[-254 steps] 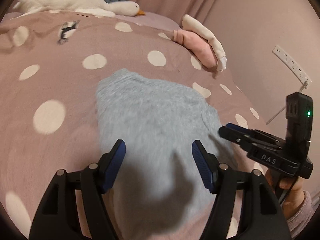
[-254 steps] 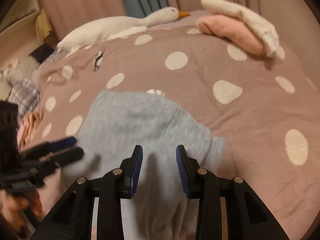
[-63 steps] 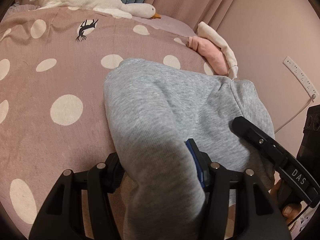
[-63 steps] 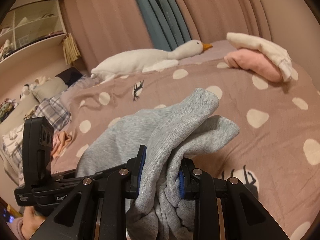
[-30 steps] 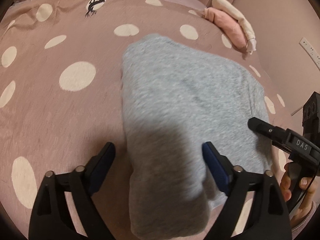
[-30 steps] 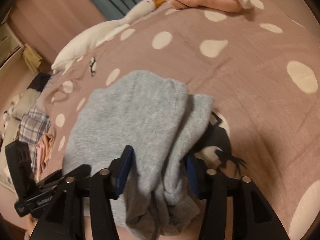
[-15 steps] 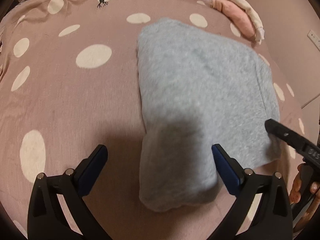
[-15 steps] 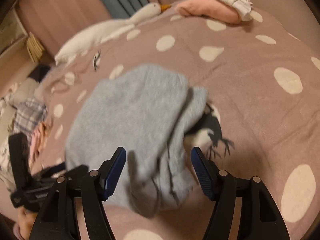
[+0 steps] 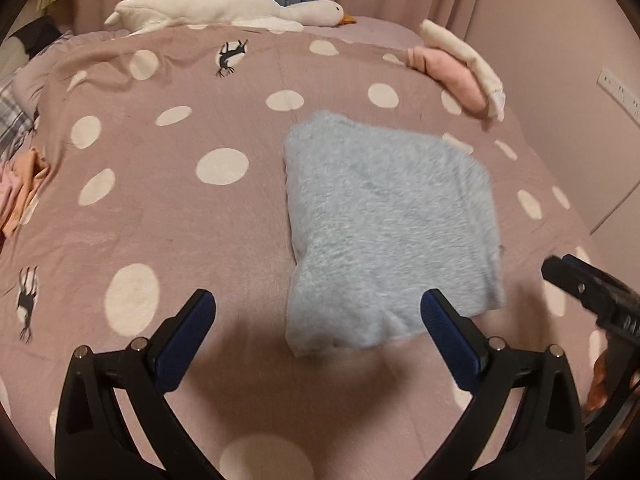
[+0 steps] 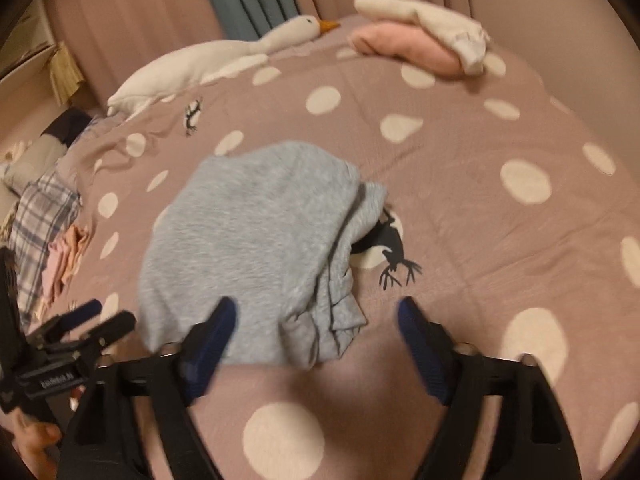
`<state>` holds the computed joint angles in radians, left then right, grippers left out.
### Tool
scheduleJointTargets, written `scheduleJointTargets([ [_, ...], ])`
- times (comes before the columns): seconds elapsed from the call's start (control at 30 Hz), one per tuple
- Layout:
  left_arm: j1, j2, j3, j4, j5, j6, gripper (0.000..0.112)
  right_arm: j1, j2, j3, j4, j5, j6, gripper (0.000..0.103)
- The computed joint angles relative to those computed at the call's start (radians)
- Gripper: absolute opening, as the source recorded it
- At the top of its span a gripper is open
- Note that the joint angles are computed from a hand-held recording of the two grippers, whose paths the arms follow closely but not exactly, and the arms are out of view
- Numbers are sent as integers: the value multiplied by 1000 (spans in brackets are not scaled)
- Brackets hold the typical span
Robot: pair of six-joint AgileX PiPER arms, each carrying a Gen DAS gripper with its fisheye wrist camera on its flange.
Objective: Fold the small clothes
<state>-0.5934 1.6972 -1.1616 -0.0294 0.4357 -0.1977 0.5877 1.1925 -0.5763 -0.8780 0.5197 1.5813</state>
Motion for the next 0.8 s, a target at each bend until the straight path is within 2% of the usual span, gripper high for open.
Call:
scheduleJointTargets([
  [0.1, 8, -81, 40, -114, 4, 77, 103, 123, -44, -30, -24, 148, 9, 95],
  [0.17, -12, -123, 42, -65, 33, 27, 103, 192, -51, -50, -32, 241, 21, 99],
  [0.27, -48, -158, 33, 8, 86, -37, 103, 284, -58, -64, -76, 331, 74, 99],
  [0.43, -68, -204, 44, 10, 144, -55, 103, 376, -46, -104, -69, 407, 81, 99],
  [0.6, -164, -209, 24, 343, 262, -366, 103, 433, -50, -144, -52, 447, 80, 99],
  [0.8, -172, -226, 34, 393, 293, -416, 103, 488, -26, -196, -37, 511, 81, 99],
])
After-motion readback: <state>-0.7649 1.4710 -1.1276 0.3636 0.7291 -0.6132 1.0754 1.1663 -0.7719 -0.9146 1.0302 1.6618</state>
